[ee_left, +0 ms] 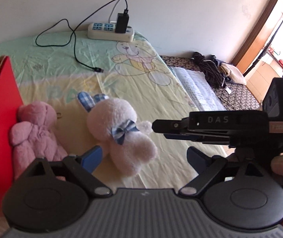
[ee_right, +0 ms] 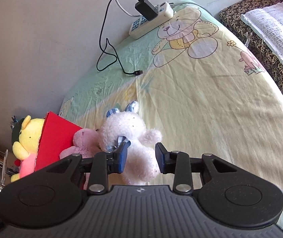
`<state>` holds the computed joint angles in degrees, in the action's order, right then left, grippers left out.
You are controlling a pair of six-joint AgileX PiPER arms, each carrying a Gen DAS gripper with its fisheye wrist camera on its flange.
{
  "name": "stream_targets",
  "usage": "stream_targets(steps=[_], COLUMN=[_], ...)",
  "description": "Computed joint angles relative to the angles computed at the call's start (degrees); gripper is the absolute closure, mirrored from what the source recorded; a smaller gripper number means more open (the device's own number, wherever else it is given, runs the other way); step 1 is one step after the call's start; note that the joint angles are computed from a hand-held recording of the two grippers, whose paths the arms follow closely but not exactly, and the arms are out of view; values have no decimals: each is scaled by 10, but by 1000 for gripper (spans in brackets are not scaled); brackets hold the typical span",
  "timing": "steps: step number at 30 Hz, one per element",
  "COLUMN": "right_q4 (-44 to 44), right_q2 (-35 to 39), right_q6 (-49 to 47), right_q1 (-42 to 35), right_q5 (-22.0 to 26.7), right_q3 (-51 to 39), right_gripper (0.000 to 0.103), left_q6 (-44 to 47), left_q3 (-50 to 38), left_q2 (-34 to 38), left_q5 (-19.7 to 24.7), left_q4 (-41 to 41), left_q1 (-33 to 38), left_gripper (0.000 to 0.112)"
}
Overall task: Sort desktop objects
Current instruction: 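Grasp the pink bunny with the right gripper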
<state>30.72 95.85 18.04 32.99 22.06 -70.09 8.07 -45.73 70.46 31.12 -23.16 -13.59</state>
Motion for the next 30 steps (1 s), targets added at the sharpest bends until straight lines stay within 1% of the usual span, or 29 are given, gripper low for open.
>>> stream_targets(steps=[2,4,6,8,10,12,13,15,17,18,20,22,24,25,30], right_q4=[92,176,211,244,302,331,361,425,464,470,468,479,490,492,470], right_q2=[13,33,55,72,90,109,117,134,149,155,154,155,155,151,99], right_q6=[-86,-172,-221,-261,-318,-344,-371,-423,-450,-455,-460,-461,-463,-464,-443], right_q1=[-20,-38,-49,-56,-67,-71,-76,-86,-89,-89,-84,-86,-91,-94,-92], right_q5=[7,32,60,71,86,95,101,127,149,157,149,153,168,174,163], right_q3=[-2,-13,-33,-42,-47,-56,-57,-60,-65,-70,-72,-69,-63,-59,-23], right_gripper=[62,61,61,61,61,60,58,58,56,56,59,61,66,68,69], left_q6=[6,20,40,45,38,27,26,28,26,30,36,28,11,21,24], left_q3=[-2,-6,-10,-18,-29,-37,-40,-49,-54,-54,-54,-55,-53,-52,-37], left_q2=[24,43,62,84,105,121,127,142,153,155,153,153,149,145,99], left_q5=[-18,-23,-23,-28,-31,-38,-39,-35,-30,-30,-27,-26,-28,-24,-13], left_q4=[-2,-22,-54,-66,-56,-43,-41,-46,-43,-48,-55,-41,-22,-32,-39], left_q1=[2,14,32,41,43,40,42,49,53,55,59,54,44,45,29], left_gripper=[17,17,17,17,17,17,20,22,22,23,23,24,24,24,25])
